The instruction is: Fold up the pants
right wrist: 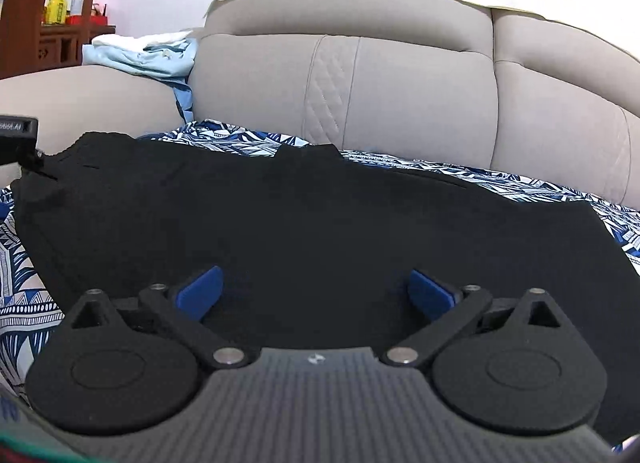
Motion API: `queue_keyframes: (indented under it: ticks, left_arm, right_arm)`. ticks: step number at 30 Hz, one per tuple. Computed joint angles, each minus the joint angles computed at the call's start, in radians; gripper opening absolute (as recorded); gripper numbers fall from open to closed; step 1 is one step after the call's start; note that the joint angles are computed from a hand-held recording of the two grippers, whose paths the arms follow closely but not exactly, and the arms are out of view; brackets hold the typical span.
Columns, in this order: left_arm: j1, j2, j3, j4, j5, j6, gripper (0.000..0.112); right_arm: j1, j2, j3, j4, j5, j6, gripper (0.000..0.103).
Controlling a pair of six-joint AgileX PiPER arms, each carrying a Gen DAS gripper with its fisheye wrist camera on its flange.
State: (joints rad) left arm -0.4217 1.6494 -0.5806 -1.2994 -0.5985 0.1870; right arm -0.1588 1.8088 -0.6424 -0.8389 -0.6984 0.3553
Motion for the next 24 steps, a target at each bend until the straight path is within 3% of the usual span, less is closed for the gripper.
queue_keyframes:
  ticks: [4, 6, 7, 8, 9, 12, 14, 15, 19, 20, 21, 22, 24]
  left_arm:
    - [0.088, 0.016, 0.04, 0.256, -0.01, -0.302, 0.1]
    - [0.107, 0.03, 0.044, 0.289, -0.03, -0.364, 0.095]
    - [0.102, 0.032, 0.038, 0.246, -0.039, -0.34, 0.083]
    - [0.092, 0.033, 0.023, 0.162, -0.046, -0.279, 0.042]
    - [0.065, 0.037, 0.012, 0.062, -0.08, -0.212, 0.017]
    - [0.0, 0.035, 0.015, 0.001, -0.157, -0.125, 0.021]
    - [0.019, 0.063, -0.019, -0.035, -0.117, -0.044, 0.037]
    - [0.041, 0.08, -0.031, -0.03, -0.089, -0.046, 0.042]
    - [0.08, 0.107, -0.023, 0.122, -0.101, -0.229, 0.059]
    - [0.094, 0.115, -0.036, 0.134, -0.092, -0.251, 0.056]
    - [0.101, 0.121, -0.054, 0.106, -0.087, -0.238, 0.045]
    - [0.102, 0.126, -0.074, 0.056, -0.082, -0.204, 0.02]
    - [0.103, 0.119, -0.078, 0.056, -0.083, -0.232, 0.017]
  right_arm:
    - [-0.001, 0.004, 0.005, 0.01, -0.012, -0.013, 0.103]
    - [-0.001, 0.006, 0.004, 0.009, -0.015, -0.014, 0.103]
    - [0.0, 0.006, 0.005, 0.01, -0.017, -0.015, 0.103]
    - [-0.001, 0.007, 0.004, 0.008, -0.019, -0.015, 0.103]
    - [-0.007, 0.009, 0.003, -0.002, -0.022, -0.011, 0.103]
    - [-0.01, 0.01, 0.006, -0.001, -0.026, -0.015, 0.103]
    - [-0.01, 0.011, 0.005, 0.0, -0.028, -0.015, 0.103]
    - [-0.011, 0.011, 0.005, -0.002, -0.029, -0.015, 0.103]
    - [-0.01, 0.012, 0.006, 0.002, -0.03, -0.018, 0.103]
    - [-0.01, 0.012, 0.006, 0.002, -0.029, -0.018, 0.103]
    - [-0.01, 0.012, 0.006, 0.002, -0.029, -0.018, 0.103]
    - [-0.011, 0.011, 0.004, -0.005, -0.026, -0.011, 0.103]
    - [-0.015, -0.002, -0.014, -0.061, 0.007, 0.042, 0.103]
